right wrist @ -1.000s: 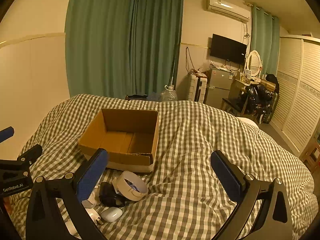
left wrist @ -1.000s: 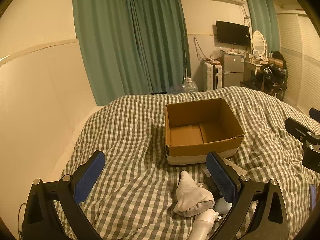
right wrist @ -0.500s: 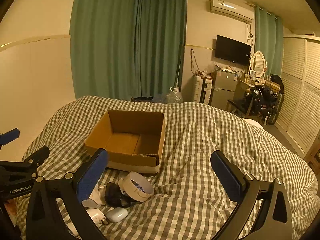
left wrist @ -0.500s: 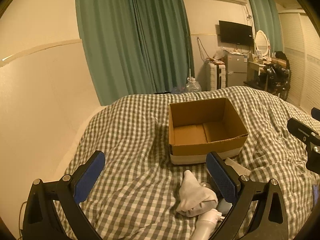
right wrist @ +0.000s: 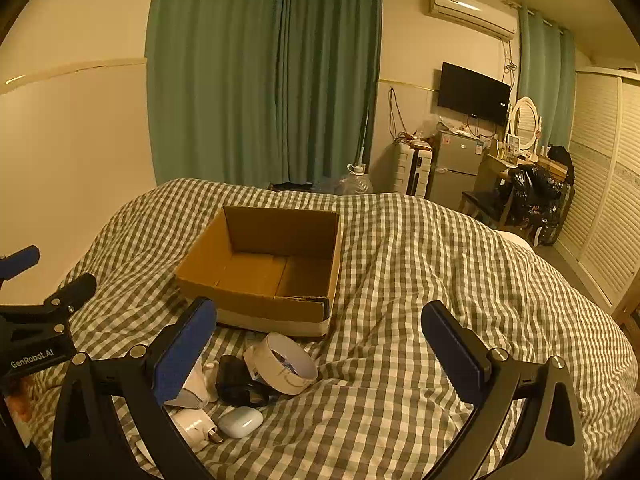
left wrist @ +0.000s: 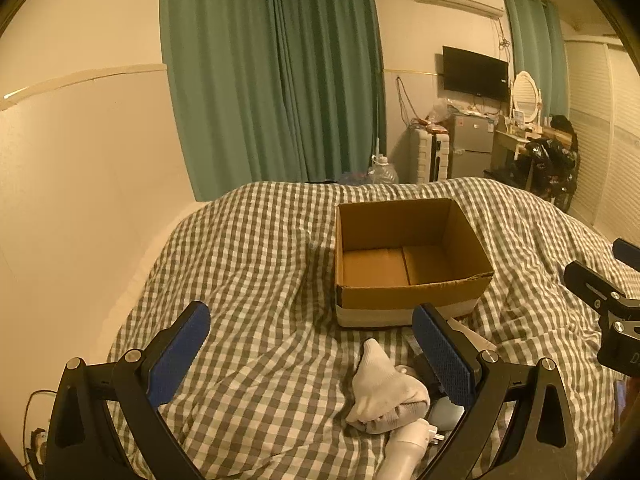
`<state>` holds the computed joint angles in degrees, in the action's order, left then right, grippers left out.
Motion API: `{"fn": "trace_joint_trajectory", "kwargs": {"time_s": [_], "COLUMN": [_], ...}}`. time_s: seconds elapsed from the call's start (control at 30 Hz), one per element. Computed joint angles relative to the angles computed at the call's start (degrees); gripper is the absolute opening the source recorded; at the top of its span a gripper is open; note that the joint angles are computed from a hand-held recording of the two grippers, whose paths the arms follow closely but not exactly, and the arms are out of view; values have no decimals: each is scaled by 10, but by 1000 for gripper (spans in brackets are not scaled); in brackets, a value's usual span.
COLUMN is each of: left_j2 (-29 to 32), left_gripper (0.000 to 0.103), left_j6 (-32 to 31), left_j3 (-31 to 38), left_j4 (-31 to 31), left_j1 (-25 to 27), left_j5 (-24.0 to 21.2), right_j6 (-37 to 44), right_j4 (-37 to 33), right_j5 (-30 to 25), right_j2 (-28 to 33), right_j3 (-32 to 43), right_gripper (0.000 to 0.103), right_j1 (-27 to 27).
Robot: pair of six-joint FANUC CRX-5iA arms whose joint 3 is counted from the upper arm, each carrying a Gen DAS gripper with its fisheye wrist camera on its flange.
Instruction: Organize objects
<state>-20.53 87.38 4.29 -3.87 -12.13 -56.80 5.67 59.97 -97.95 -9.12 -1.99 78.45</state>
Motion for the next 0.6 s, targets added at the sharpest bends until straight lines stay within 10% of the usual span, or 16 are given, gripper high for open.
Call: {"fn": "trace_joint_trajectory", "kwargs": {"time_s": [0.6], "left_j2": [-10], "left_gripper": [103], "left_j6": [-9], "left_j3": [-13], "left_j4": [1], "left_j1": [-4], "left_j5": [22], "right_j6": [5], "right_j4": [-9], "right_j5": [0], "right_j2": [5], "right_j3": [7], "right_gripper": [103], "right_j1": [-2]}}
